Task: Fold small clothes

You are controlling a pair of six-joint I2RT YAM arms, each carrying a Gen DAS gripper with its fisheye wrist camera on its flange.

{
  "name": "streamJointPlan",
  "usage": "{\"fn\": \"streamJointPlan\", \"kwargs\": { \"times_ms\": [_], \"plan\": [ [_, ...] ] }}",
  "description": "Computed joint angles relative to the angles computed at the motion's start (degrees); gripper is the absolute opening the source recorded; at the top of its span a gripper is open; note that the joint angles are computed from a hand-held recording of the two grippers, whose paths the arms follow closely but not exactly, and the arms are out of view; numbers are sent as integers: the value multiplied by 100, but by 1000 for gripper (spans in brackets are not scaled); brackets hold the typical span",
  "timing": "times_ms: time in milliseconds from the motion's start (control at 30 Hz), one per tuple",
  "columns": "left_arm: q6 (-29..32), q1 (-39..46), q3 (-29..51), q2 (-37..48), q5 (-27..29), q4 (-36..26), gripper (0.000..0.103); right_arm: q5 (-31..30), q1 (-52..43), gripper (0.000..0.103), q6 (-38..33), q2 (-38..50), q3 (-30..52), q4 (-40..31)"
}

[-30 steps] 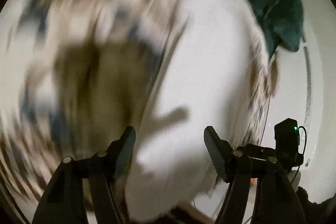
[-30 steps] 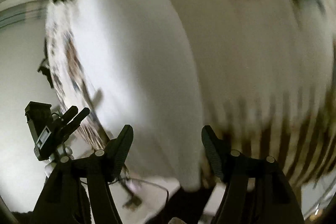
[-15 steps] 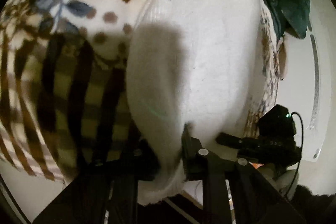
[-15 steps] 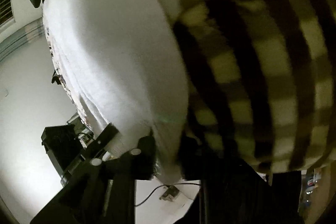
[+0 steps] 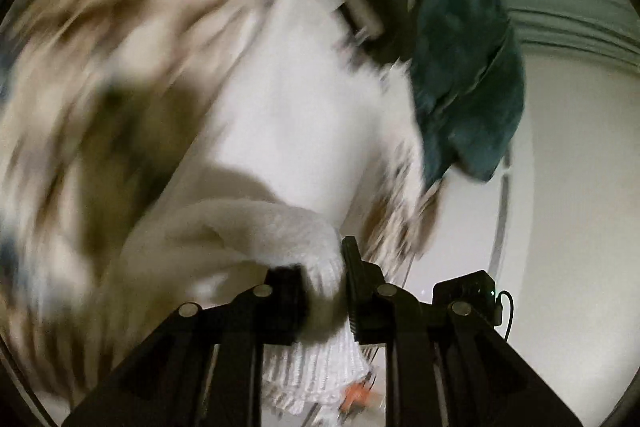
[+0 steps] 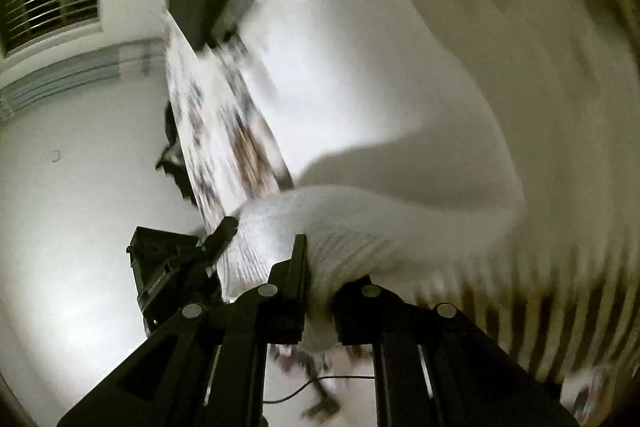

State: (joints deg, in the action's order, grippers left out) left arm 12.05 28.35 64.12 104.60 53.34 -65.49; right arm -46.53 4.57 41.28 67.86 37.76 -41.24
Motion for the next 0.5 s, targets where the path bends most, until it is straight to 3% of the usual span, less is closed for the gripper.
{"fn": "streamJointPlan", "kwargs": {
  "times_ms": [100,133,200,233,267,300,367,433,500],
  "plan": [
    [-1382,-642,1442,1305,461,1032,18,219,-261,12,41,1950,1415,909],
    [-1691,-758,1788,1632,598,1259,23,319,-347,15,152,2609,1967,1123],
    [-2579,-838,2559,2321,1039,1872,43,279,-486,19,503,3532,2784,1457],
    [-3100,-806,2716,2471,1251,2354,63,129,-578,31,530,3757,2984,1488],
    [-3203,-662,2676,2460,1325,2533,68,42,-569,47,793,3945,3135,1831],
    [-3407,-606,2676,2453,1386,2800,68,19,-616,53,900,3978,3218,2080],
    [-3118,-509,2878,2460,1186,2576,68,95,-704,64,675,3840,3245,2063],
    [-2581,-491,2919,2357,733,2276,68,369,-785,65,134,3610,3214,1501],
    [-1609,-668,2952,2217,-225,1842,68,794,-717,65,-396,3448,3111,970]
  ]
}}
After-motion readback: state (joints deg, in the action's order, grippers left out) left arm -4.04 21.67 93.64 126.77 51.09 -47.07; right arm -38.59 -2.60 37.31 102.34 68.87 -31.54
